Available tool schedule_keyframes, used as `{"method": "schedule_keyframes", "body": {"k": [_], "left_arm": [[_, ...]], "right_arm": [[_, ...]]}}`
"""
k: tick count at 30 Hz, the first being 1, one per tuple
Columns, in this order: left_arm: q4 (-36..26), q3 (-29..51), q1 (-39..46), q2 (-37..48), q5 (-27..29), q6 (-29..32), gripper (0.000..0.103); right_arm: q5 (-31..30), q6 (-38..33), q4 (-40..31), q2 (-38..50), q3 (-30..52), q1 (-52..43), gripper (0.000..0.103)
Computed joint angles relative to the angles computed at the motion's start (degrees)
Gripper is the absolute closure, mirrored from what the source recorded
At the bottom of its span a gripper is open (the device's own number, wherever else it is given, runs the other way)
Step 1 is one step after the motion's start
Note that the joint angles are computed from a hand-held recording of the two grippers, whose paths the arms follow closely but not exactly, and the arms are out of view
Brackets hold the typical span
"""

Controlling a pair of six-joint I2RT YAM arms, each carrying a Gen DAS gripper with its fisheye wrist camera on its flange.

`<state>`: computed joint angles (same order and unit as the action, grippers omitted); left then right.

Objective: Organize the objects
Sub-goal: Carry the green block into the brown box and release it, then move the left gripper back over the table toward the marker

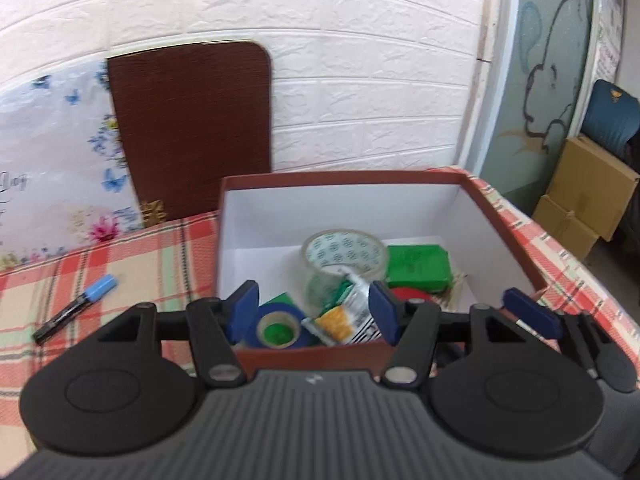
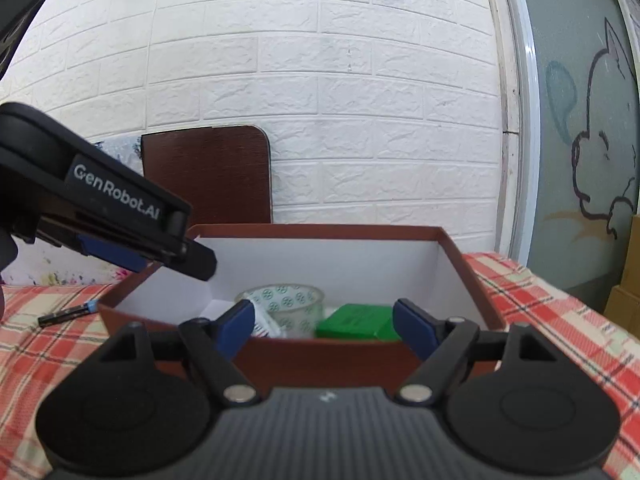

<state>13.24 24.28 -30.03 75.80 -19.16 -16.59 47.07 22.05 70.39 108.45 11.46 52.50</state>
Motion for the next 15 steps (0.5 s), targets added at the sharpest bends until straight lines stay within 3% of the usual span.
{"method": "schedule_keyframes", "body": {"k": [3,4,10,15], "left_arm": [[-3.7,-1.0,-1.4,-2.8,-2.4,-1.4,0.04],[-4.9,-1.4,-2.1,-3.8,-3.2,-2.1,0.04],[-10.0,-4.4,-4.3,-9.4,-6.7,-4.3,0.04],[-14.8,-7.2,-7.2,-14.4,-10.3,-6.9,0.04]], "right_arm": [[-0.3,1.3,-3.6,-5.4,-2.3,0.4,0.024],[1.7,2.9,-9.6,-10.3,-2.6,2.4,0.024],[4.2,9.2,-28.3,-26.8,-3.9,6.0,0.024],[1.7,17.2,-40.8,-40.0,-5.3,6.4,0.021]]}}
